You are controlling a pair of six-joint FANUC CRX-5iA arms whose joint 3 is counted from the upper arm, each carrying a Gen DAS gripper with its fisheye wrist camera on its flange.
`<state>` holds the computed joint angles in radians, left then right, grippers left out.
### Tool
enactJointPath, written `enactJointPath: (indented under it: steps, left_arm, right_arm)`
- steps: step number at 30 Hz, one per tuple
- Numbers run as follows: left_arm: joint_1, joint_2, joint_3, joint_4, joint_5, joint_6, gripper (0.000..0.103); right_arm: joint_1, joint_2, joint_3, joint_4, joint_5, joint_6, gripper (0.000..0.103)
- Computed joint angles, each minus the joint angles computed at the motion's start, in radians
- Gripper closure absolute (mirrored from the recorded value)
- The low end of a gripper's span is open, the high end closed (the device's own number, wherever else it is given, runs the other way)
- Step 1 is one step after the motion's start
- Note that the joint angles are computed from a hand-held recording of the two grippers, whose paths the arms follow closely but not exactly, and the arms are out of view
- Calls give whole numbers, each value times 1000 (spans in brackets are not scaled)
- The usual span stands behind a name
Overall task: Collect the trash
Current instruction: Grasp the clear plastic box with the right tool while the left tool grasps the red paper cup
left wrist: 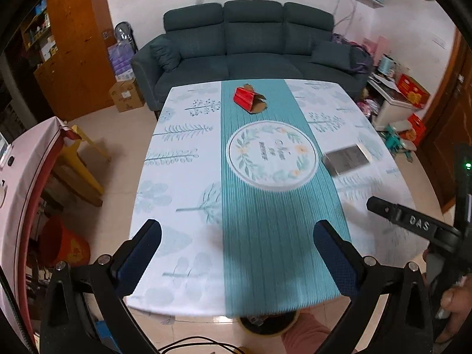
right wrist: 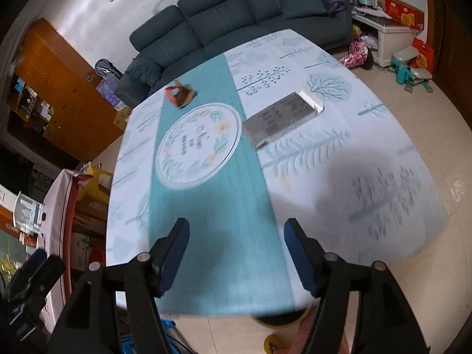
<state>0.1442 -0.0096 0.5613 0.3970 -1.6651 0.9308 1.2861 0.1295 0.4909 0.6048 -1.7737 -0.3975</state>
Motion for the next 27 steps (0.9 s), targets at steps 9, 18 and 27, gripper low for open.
enactJointPath:
  steps: [9,18,27]
  left_arm:
    - [-233,183,216,-199,-3,264,1]
    - [-338,327,380,-313,-81,375,1]
    - [-383,526,688,-336,-194,452,1]
  right_arm:
    - [-283,-152,-200,-191,194,85,35]
    - [-476,-146,-207,-355,260,214,34]
    - [-570,33,8,-390,105,495,23]
